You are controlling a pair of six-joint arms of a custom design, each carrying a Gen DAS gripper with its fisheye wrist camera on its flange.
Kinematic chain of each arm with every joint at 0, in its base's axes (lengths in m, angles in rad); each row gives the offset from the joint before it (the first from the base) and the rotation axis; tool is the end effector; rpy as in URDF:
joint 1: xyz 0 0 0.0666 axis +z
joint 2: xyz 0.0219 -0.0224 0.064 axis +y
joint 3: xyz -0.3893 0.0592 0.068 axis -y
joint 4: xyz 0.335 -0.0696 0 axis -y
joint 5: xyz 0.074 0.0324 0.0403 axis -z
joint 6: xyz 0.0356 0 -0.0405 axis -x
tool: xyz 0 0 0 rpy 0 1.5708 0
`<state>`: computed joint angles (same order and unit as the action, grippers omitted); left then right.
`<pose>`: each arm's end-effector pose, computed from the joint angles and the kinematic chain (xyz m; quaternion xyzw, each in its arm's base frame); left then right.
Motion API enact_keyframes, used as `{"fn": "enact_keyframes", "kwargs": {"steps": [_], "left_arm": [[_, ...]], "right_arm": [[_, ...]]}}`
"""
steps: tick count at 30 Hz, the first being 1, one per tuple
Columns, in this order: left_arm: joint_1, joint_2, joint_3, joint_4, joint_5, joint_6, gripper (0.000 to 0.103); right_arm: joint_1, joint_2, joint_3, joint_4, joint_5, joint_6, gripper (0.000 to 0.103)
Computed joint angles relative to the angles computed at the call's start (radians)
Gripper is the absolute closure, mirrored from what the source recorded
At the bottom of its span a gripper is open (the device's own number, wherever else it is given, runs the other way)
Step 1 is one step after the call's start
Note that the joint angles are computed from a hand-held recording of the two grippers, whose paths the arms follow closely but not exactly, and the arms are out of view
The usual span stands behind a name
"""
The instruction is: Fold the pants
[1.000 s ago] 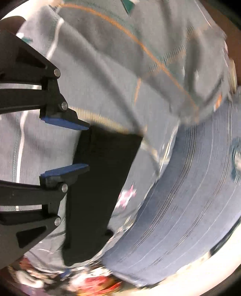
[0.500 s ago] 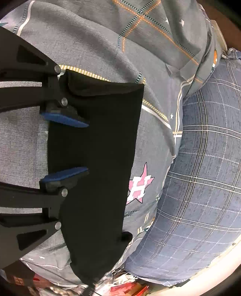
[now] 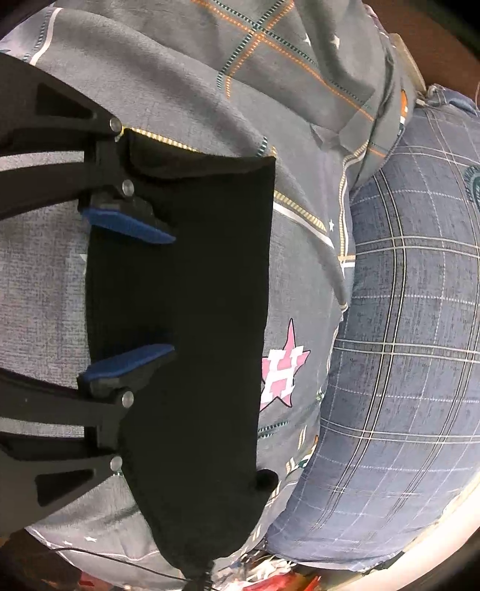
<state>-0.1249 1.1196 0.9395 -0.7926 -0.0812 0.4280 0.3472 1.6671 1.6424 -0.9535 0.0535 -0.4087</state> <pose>0.3023 -0.0355 0.3600 -0.1560 0.9421 -0.0430 0.2938 0.4925 0.1758 0.4123 0.0372 0.9554 0.0839 0.2807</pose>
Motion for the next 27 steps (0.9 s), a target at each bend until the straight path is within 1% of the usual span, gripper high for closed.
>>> {"fn": "enact_keyframes", "kwargs": {"steps": [1,2,3,4,5,6,7,8,9,11,13,14,15,16,17,18,19,20,21,22,23,24,25,26,27], "left_arm": [[-0.006,0.003,0.001,0.001,-0.009,-0.002,0.042],[-0.013,0.004,0.000,0.003,-0.017,-0.003,0.040],[-0.018,0.005,-0.001,0.005,-0.024,-0.002,0.039],[-0.021,0.005,-0.003,0.010,-0.028,-0.004,0.038],[-0.027,0.004,-0.006,0.015,-0.038,-0.002,0.037],[-0.033,0.004,-0.010,0.020,-0.046,0.000,0.037],[-0.036,0.003,-0.012,0.025,-0.051,0.003,0.036],[-0.040,0.003,-0.016,0.031,-0.055,0.007,0.034],[-0.045,0.003,-0.018,0.036,-0.061,0.012,0.034],[-0.057,0.006,-0.018,0.039,-0.077,0.021,0.030],[-0.069,0.011,-0.013,0.029,-0.095,0.038,0.030],[-0.068,0.010,-0.003,0.010,-0.087,0.045,0.030],[-0.057,0.000,0.002,-0.003,-0.061,0.054,0.030],[-0.046,-0.013,0.001,-0.003,-0.036,0.062,0.030],[-0.020,-0.050,-0.008,0.007,0.007,0.080,0.030],[-0.004,-0.075,-0.013,0.011,0.015,0.087,0.030],[0.013,-0.101,-0.018,0.011,0.016,0.093,0.030],[0.054,-0.143,-0.028,0.008,0.030,0.106,0.030],[0.093,-0.167,-0.037,0.007,0.060,0.114,0.030],[0.165,-0.203,-0.058,0.006,0.118,0.134,0.030],[0.227,-0.226,-0.076,0.002,0.168,0.151,0.030],[0.282,-0.245,-0.095,-0.002,0.217,0.166,0.030],[0.359,-0.269,-0.128,0.004,0.305,0.179,0.030],[0.417,-0.288,-0.158,0.011,0.378,0.187,0.031],[0.451,-0.303,-0.180,0.018,0.424,0.197,0.032]], "right_arm": [[-0.002,-0.006,-0.018,-0.010,0.030,-0.002,0.095],[-0.004,-0.017,-0.041,-0.007,0.074,-0.002,0.096],[-0.003,-0.024,-0.044,-0.030,0.140,-0.010,0.096],[0.002,-0.021,-0.026,-0.085,0.216,-0.032,0.089],[0.006,-0.034,-0.031,-0.094,0.263,-0.056,0.089],[0.009,-0.073,-0.054,-0.053,0.246,-0.068,0.089],[0.014,-0.106,-0.076,-0.004,0.208,-0.066,0.089],[0.024,-0.128,-0.083,0.026,0.166,-0.063,0.089],[0.036,-0.139,-0.080,0.049,0.099,-0.061,0.089],[0.059,-0.137,-0.076,0.100,-0.085,-0.075,0.083],[0.092,-0.112,-0.066,0.120,-0.204,-0.067,0.083],[0.115,-0.094,-0.063,0.131,-0.255,-0.056,0.083],[0.139,-0.076,-0.064,0.142,-0.296,-0.045,0.083],[0.166,-0.059,-0.066,0.150,-0.327,-0.037,0.083],[0.183,-0.041,-0.067,0.152,-0.351,-0.033,0.083],[0.198,-0.022,-0.067,0.145,-0.372,-0.030,0.081],[0.207,-0.005,-0.065,0.126,-0.362,-0.022,0.072],[0.216,0.006,-0.062,0.104,-0.323,-0.012,0.074],[0.209,0.000,-0.090,0.128,-0.305,-0.001,0.078],[0.194,-0.013,-0.117,0.164,-0.317,-0.007,0.082],[0.185,-0.020,-0.126,0.166,-0.313,-0.022,0.082],[0.186,-0.031,-0.126,0.149,-0.260,-0.039,0.082],[0.201,-0.040,-0.112,0.111,-0.171,-0.042,0.079],[0.224,-0.043,-0.087,0.066,-0.063,-0.032,0.071],[0.247,-0.049,-0.071,0.044,0.010,-0.020,0.070]]}}
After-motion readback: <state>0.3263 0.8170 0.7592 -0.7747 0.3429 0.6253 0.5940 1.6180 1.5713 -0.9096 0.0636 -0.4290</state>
